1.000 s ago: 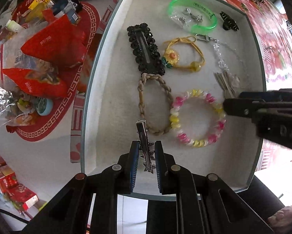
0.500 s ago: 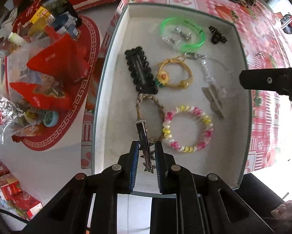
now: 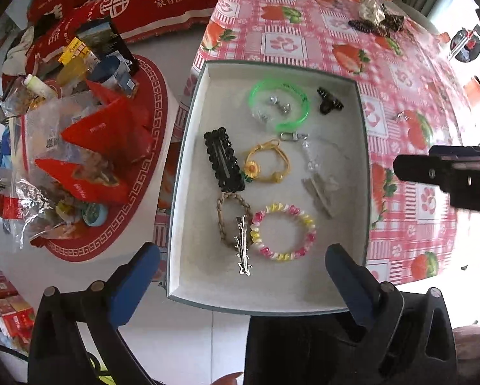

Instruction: Organize jewelry

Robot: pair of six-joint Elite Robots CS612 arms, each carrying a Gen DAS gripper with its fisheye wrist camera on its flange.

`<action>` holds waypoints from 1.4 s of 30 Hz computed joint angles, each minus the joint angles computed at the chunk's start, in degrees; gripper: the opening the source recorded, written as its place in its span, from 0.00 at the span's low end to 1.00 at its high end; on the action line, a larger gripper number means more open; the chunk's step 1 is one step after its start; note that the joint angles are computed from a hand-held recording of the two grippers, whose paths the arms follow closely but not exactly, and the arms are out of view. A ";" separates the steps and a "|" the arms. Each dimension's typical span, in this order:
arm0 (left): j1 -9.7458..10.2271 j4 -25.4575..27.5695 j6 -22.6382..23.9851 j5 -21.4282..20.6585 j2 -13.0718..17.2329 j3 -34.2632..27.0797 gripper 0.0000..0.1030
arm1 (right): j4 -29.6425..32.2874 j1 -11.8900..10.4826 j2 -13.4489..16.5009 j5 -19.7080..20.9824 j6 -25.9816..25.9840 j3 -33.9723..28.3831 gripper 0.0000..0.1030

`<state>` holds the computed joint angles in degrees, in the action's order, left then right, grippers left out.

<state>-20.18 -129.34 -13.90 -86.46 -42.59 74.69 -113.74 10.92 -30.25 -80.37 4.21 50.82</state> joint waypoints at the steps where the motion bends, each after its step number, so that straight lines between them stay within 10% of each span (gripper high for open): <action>1: 0.10 0.12 -0.43 -0.17 -0.18 -0.03 1.00 | -0.37 0.13 -0.37 -0.43 -0.62 0.23 0.73; 14: 0.11 -0.77 -2.34 4.05 -3.75 1.04 1.00 | -1.26 1.04 -3.71 -4.16 -4.67 1.17 1.00; 42: 0.01 0.30 -3.66 4.80 -6.26 2.08 1.00 | -4.35 2.26 -5.94 -7.92 -7.79 2.09 1.00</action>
<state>-20.17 -129.04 -17.56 -81.66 -48.85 76.77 -118.09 13.18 -36.19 -88.30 -3.57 52.90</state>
